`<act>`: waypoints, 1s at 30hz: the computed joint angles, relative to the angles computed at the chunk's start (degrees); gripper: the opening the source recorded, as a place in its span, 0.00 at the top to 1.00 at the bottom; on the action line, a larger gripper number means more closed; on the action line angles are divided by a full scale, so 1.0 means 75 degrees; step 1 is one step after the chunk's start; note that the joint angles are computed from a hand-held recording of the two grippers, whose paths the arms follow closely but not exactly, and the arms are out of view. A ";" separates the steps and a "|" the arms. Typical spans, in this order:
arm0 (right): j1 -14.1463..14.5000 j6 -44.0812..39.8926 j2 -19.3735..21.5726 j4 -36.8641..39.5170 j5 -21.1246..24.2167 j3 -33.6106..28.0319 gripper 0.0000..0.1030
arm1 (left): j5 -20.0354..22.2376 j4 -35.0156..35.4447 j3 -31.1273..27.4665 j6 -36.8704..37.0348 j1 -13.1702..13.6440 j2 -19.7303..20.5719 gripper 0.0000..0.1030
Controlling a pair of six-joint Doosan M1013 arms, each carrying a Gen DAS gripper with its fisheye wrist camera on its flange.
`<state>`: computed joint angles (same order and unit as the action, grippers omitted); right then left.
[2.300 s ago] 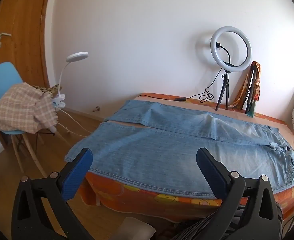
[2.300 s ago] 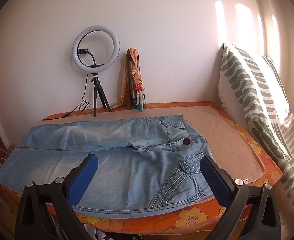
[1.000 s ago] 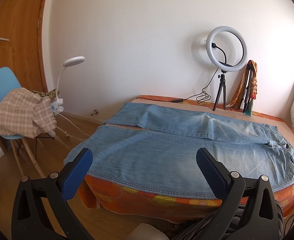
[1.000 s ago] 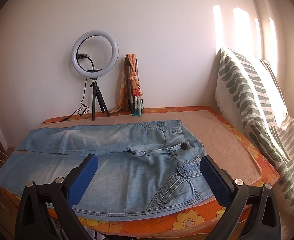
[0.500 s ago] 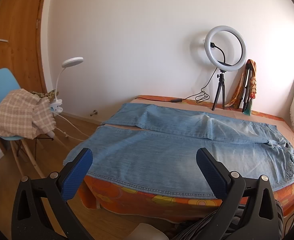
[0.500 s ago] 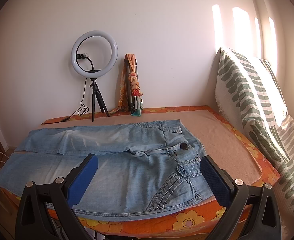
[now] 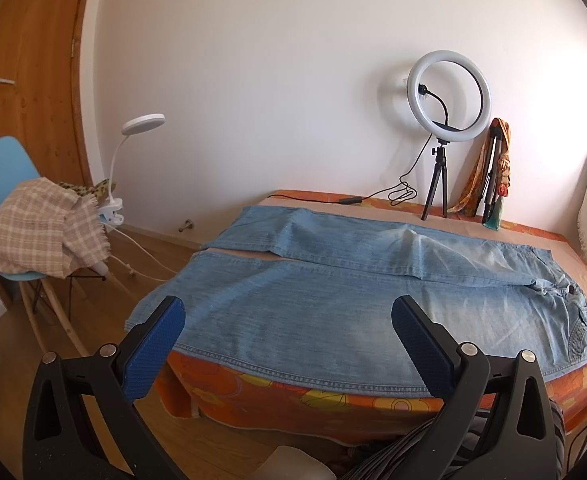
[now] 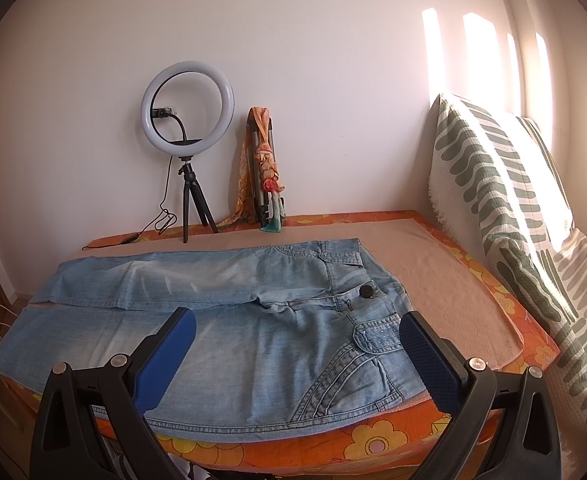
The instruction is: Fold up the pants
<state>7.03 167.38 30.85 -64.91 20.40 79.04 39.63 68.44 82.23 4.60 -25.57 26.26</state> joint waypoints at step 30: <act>-0.0217 -0.1530 0.0085 0.1456 -0.0504 -0.0249 0.00 | 0.0436 -0.0352 -0.0478 0.0910 0.0105 0.0277 0.00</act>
<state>5.40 155.90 31.49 -54.00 16.62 77.17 42.90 65.80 78.65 11.42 -24.78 28.34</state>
